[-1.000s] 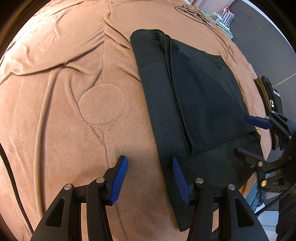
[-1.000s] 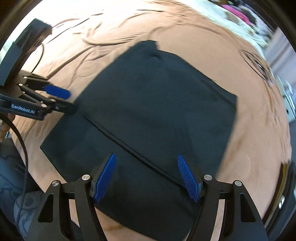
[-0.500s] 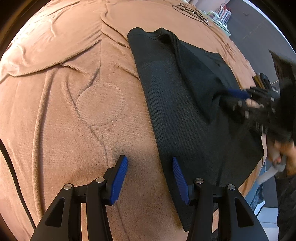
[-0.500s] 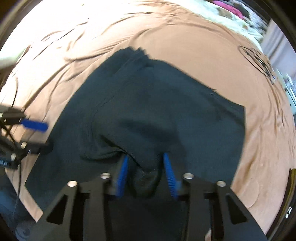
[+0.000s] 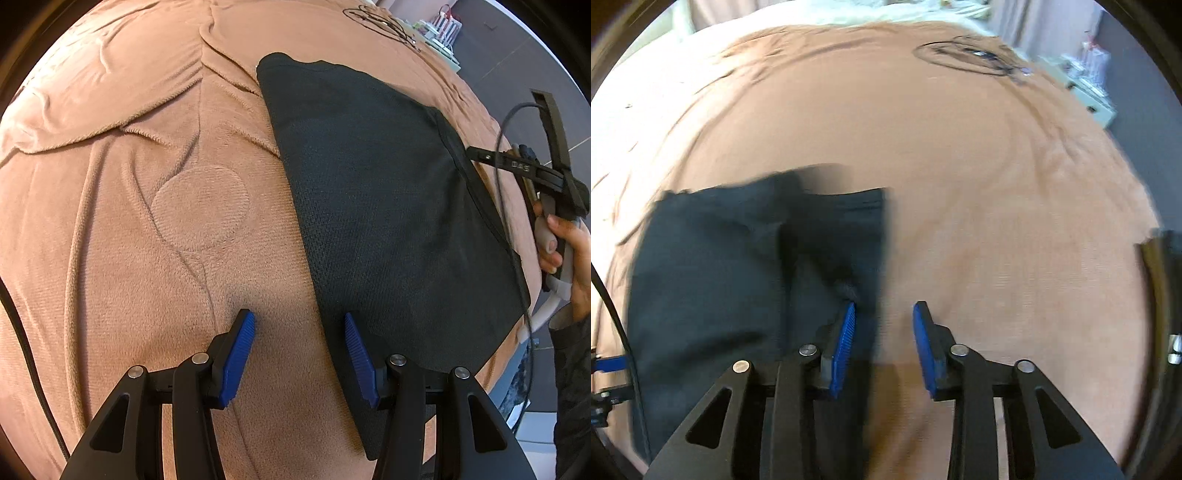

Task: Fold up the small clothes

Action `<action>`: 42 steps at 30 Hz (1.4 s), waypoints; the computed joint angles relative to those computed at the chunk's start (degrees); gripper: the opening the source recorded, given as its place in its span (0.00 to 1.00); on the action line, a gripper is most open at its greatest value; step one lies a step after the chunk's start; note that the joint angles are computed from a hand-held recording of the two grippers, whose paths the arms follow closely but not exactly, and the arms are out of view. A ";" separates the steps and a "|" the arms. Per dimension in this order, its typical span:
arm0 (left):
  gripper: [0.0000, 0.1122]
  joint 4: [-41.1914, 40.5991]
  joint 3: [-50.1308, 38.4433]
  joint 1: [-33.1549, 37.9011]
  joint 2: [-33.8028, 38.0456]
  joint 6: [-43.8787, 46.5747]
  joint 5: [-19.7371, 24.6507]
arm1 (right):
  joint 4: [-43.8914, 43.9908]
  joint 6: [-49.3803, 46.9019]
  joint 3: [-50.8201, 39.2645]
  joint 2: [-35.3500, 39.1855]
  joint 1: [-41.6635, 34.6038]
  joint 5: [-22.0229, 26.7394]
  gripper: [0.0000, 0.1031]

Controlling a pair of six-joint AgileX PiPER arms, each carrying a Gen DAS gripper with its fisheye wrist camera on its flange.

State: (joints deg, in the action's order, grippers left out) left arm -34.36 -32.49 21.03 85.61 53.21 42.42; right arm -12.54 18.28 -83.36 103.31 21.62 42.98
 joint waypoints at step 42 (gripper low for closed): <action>0.47 -14.75 -26.35 -4.82 22.37 -3.04 2.02 | 61.90 -52.46 -6.40 9.14 -24.17 16.17 0.45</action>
State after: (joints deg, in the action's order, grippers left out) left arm -49.11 -58.84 16.20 107.98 50.17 44.44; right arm 49.37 -34.17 -89.76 112.45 -2.55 59.15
